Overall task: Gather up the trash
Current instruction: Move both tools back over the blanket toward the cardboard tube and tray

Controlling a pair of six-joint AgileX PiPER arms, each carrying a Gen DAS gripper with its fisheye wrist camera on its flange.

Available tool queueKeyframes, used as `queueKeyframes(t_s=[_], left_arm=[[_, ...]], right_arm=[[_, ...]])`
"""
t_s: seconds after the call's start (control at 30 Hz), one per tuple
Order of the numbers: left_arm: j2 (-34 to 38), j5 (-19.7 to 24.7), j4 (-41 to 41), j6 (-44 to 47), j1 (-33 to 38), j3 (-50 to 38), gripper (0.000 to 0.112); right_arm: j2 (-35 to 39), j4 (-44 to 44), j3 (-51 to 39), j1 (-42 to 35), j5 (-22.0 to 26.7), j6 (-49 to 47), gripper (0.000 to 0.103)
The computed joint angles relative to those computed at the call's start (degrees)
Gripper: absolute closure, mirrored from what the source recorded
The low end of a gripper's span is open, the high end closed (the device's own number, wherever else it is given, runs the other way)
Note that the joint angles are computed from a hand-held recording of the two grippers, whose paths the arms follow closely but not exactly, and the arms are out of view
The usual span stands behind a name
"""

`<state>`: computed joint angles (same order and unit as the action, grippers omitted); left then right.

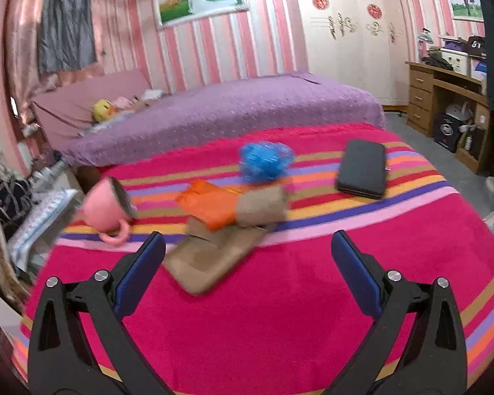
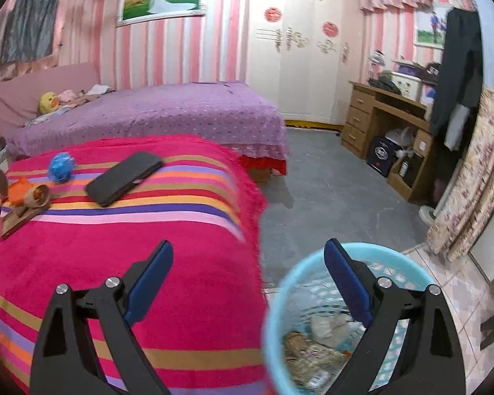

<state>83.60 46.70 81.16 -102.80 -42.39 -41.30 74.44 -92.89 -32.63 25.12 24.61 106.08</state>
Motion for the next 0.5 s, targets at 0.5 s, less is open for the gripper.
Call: queueKeyframes(t_s=[0.5], left_arm=[[-7.82, -18.22, 2.01, 12.55, 32.21, 3.24, 0.015]], right_arm=[[22.59, 19.3, -27.11, 24.55, 11.21, -17.04, 0.012]])
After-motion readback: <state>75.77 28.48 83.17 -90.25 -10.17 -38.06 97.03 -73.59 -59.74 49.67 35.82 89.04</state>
